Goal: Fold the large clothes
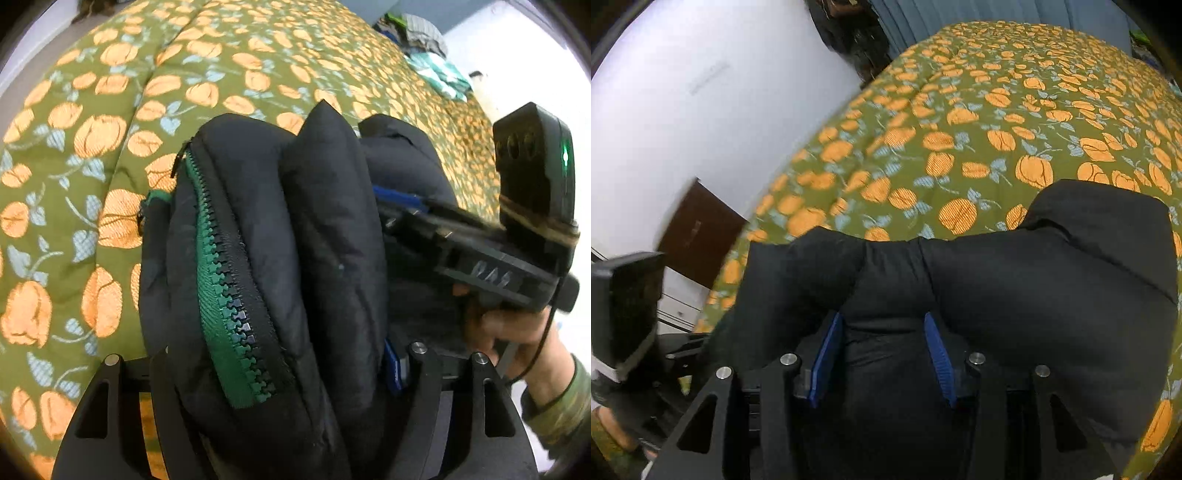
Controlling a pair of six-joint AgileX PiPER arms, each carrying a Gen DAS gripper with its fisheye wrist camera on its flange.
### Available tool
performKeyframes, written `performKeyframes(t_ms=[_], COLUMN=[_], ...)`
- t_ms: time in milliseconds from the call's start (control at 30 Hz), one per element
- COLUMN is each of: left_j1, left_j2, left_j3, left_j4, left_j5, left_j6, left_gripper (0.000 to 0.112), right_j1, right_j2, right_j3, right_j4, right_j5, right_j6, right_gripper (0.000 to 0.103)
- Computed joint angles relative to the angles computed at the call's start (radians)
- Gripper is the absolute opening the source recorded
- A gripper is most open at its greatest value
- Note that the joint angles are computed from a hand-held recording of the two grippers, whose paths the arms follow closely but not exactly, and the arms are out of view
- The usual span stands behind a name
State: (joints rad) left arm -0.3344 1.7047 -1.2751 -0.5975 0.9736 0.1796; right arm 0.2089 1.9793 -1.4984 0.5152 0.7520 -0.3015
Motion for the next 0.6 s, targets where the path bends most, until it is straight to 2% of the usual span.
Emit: performKeyframes(t_ms=[100, 200, 267, 367, 500, 600], left_j1=[-0.014, -0.052, -0.060, -0.051, -0.021, -0.019], left_j2=[0.018, 0.020, 0.012, -0.016, -0.066, -0.097], left_j3=[0.000, -0.006, -0.014, -0.041, -0.084, -0.101], left_j4=[0.012, 0.062, 0.082, 0.102, 0.142, 0.174], left_j5=[-0.032, -0.055, -0.040, 0.029, 0.136, 0.161], left_j6=[-0.024, -0.084, -0.104, -0.126, -0.143, -0.160], left_gripper=[0.072, 0.072, 0.072, 0.072, 0.071, 0.071], right_j1=[0.040, 0.031, 0.022, 0.005, 0.005, 0.005], right_j2=[0.020, 0.017, 0.017, -0.047, -0.323, -0.514], right_j3=[0.016, 0.075, 0.068, 0.081, 0.308, 0.478], right_j4=[-0.083, -0.029, -0.023, -0.039, 0.026, 0.215], right_j5=[-0.072, -0.137, -0.120, -0.067, -0.127, -0.117], right_j6=[0.044, -0.009, -0.014, -0.023, -0.165, -0.357], right_gripper=[0.046, 0.046, 0.046, 0.047, 0.048, 0.048])
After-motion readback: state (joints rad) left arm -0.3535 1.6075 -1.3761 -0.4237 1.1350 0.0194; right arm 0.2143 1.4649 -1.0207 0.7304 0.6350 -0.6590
